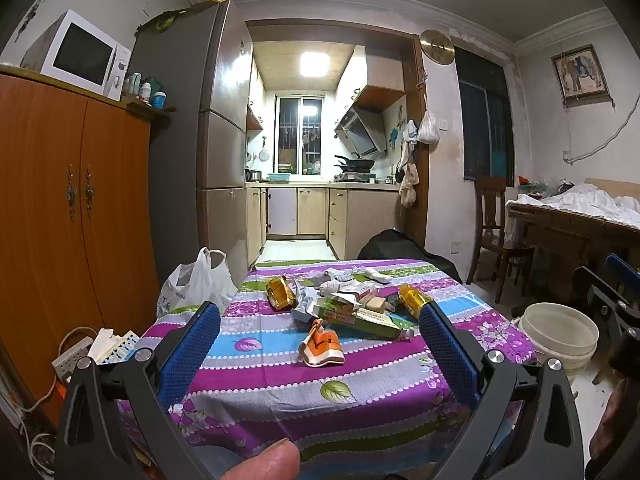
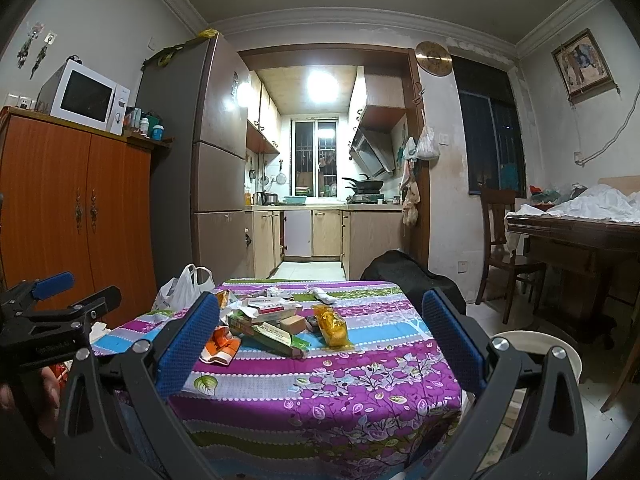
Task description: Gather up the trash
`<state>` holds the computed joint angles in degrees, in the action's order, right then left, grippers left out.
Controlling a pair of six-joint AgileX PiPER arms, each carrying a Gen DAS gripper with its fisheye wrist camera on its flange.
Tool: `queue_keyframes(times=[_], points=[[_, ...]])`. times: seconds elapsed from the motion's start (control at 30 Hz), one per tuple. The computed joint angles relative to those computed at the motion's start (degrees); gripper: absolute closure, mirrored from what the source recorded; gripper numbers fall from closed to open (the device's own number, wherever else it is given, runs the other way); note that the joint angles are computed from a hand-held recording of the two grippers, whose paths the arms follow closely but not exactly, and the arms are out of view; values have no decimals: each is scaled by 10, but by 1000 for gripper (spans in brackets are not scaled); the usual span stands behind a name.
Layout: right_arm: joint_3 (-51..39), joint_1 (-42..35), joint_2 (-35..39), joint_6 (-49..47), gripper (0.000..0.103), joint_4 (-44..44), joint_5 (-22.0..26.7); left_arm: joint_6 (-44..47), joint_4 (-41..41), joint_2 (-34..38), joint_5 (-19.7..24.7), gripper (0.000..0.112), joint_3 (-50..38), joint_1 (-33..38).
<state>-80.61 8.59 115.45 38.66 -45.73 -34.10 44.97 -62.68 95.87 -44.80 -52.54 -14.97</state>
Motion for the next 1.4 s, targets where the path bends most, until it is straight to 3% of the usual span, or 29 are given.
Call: queue_keyframes(times=[1.4], points=[[-8, 3, 7, 19, 5, -17, 8, 19, -16, -3, 1, 13, -1, -3]])
